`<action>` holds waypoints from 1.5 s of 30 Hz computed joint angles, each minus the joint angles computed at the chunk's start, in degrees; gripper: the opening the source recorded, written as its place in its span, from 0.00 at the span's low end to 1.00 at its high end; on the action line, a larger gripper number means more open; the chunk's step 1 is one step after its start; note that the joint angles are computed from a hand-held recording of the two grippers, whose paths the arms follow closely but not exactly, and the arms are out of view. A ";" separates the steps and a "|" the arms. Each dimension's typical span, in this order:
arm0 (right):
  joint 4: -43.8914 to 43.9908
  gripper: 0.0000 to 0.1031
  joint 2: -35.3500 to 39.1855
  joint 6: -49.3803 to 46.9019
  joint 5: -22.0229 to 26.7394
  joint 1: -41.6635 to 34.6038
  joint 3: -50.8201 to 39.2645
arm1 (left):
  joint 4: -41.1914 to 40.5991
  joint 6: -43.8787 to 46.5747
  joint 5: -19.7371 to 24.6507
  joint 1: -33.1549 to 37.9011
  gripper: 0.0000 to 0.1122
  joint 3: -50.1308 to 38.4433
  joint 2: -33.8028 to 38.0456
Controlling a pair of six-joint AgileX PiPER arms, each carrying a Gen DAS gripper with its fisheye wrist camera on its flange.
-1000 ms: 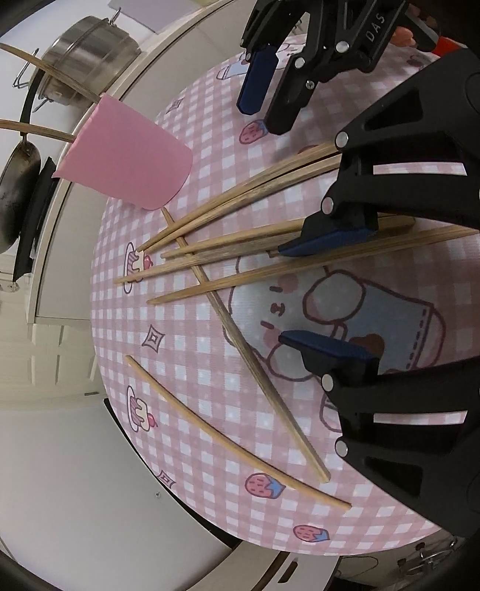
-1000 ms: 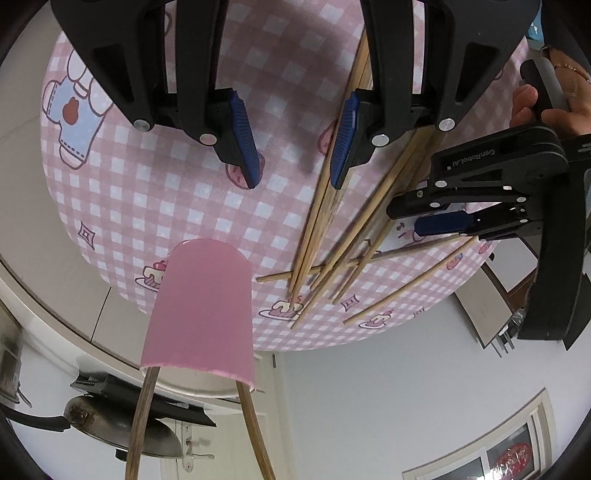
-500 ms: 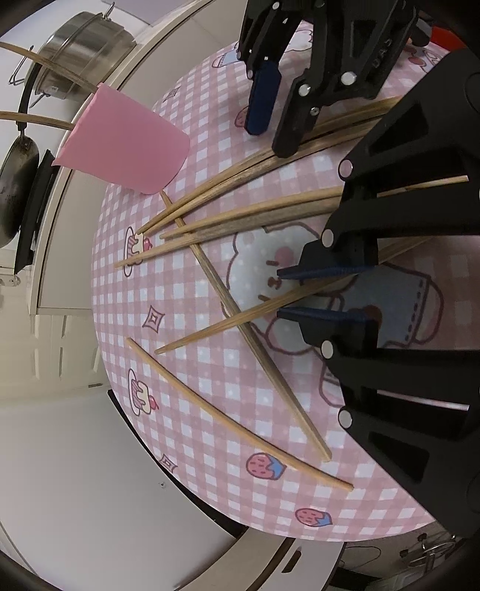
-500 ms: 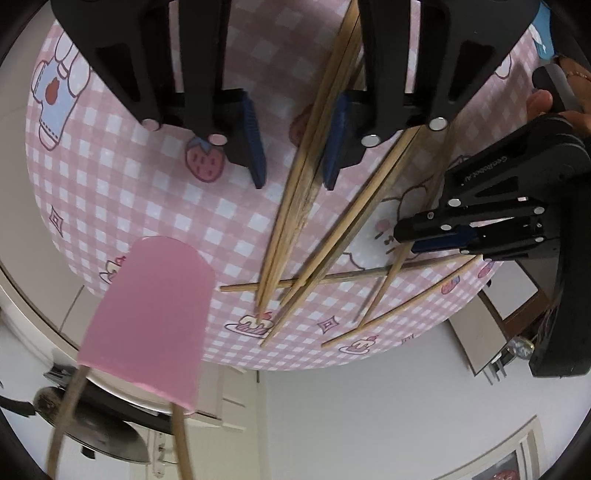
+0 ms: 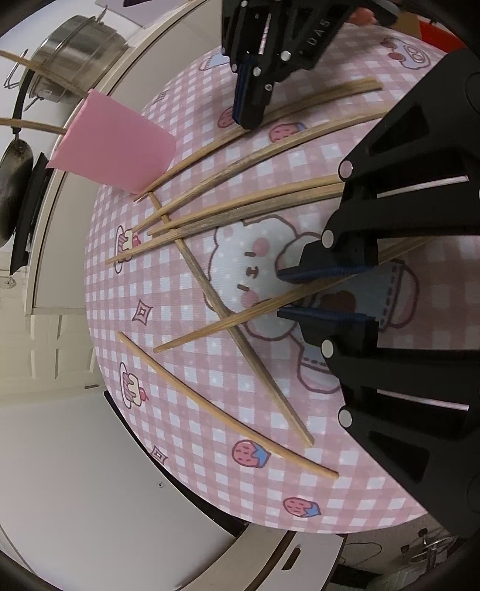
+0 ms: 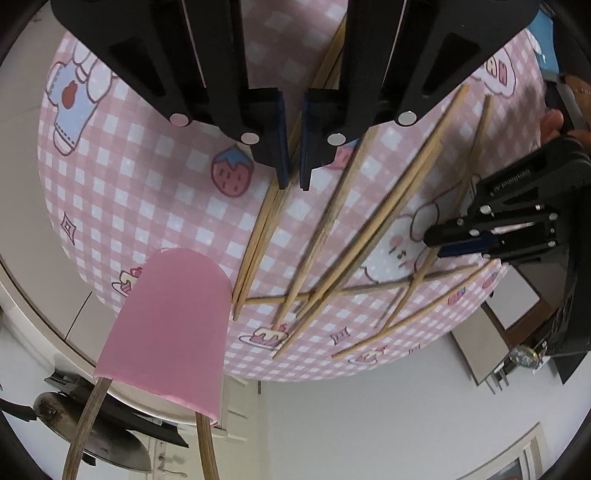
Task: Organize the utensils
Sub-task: 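Close the left tool on a chopstick while the right tool grasps another, then lift the held chopsticks upright off the table with both tools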
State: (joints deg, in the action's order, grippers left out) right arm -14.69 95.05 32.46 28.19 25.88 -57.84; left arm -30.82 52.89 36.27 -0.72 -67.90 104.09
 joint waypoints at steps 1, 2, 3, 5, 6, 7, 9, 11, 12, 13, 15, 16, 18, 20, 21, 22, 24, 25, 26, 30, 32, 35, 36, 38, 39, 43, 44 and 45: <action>2.08 0.05 -0.31 -2.57 1.21 -0.05 -0.26 | 0.43 0.22 0.26 0.12 0.14 0.23 -0.31; 4.28 0.05 -0.89 -5.18 2.35 -0.33 -0.26 | 0.54 0.53 0.26 0.27 0.14 0.51 -0.55; 5.62 0.05 -1.24 -6.97 3.36 -0.47 -0.47 | 0.30 0.77 0.60 0.62 0.14 0.56 -0.71; 3.19 0.05 -2.40 -4.04 2.49 -0.60 0.46 | -0.92 0.84 2.12 1.55 0.14 -0.23 -0.31; 2.14 0.05 -2.69 -2.45 2.17 -0.89 0.71 | -1.81 0.87 3.65 2.17 0.14 -1.19 0.28; 1.39 0.05 -2.88 -1.12 1.66 -1.21 0.94 | -2.17 0.35 4.59 2.49 0.14 -1.98 0.78; -0.32 0.05 -2.71 1.59 0.32 -2.17 1.38 | -1.87 -0.97 4.35 2.43 0.14 -2.58 1.09; -1.50 0.05 -1.25 3.47 -0.30 -3.08 0.66 | -1.31 -1.96 4.36 2.13 0.14 -3.57 1.64; -1.16 0.05 -0.38 3.49 -0.78 -3.74 0.18 | -1.08 -2.49 4.46 1.92 0.14 -4.13 2.00; -0.84 0.05 0.12 3.42 -1.14 -4.14 -0.18 | -0.64 -3.24 4.37 1.65 0.14 -4.70 2.42; -0.14 0.05 0.98 3.02 -1.91 -4.67 -0.89 | 0.60 -5.14 4.08 1.02 0.14 -5.78 3.31; 0.40 0.05 1.29 2.48 -2.05 -4.83 -1.27 | 0.76 -5.57 4.19 0.82 0.14 -6.35 3.72; 0.72 0.05 2.47 1.85 -1.73 -5.03 -2.55 | 1.16 -6.44 4.08 0.43 0.14 -7.31 4.39; -1.59 0.05 3.49 4.08 -0.97 -4.63 -3.89 | 1.74 -7.40 4.12 0.08 0.14 -8.47 5.19; -2.51 0.05 3.97 4.88 -0.41 -4.49 -4.57 | 2.00 -7.83 4.13 -0.02 0.14 -8.96 5.53; -2.84 0.05 4.29 5.18 -0.23 -4.44 -4.95 | 2.23 -8.13 4.19 -0.17 0.14 -9.45 5.87; -4.27 0.06 5.24 6.51 0.62 -4.18 -6.20 | 2.72 -9.05 4.50 -0.56 0.14 -10.58 6.56; -4.48 0.06 5.76 6.68 0.72 -4.16 -6.71 | 2.87 -9.46 4.81 -0.69 0.14 -11.19 6.97; -4.18 0.06 6.22 6.39 0.85 -4.22 -7.32 | 3.06 -9.94 5.32 -0.90 0.14 -12.20 7.63; -1.55 0.11 8.59 3.53 2.53 -4.04 -10.10 | 3.26 -10.85 5.72 -1.44 0.14 -13.69 8.48; -3.77 0.11 9.43 5.56 2.58 -3.52 -10.84 | 3.20 -11.14 6.03 -1.45 0.14 -14.17 8.77; -3.84 0.10 10.06 5.89 1.87 -3.79 -11.29 | 3.46 -11.19 4.75 -2.09 0.09 -13.62 8.44; -4.91 0.07 10.16 6.81 2.22 -3.53 -11.43 | 3.39 -11.05 4.65 -2.18 0.09 -13.46 8.39; -5.05 0.07 9.73 7.03 1.66 -3.34 -10.85 | 3.07 -10.90 4.47 -2.24 0.09 -13.35 8.21; -4.22 0.06 8.98 6.58 0.68 -3.39 -9.91 | 2.74 -10.67 4.37 -2.06 0.09 -13.18 7.88; -4.02 0.05 6.06 7.06 -0.98 -2.73 -7.76 | -0.89 -7.62 5.24 -0.73 0.08 -11.61 5.04; -3.82 0.05 4.84 6.97 -1.35 -2.52 -7.05 | -1.45 -7.04 5.36 -0.50 0.08 -11.12 4.07; -4.19 0.05 3.32 7.37 -1.80 -2.17 -6.18 | -2.07 -6.51 5.54 -0.22 0.07 -10.71 3.28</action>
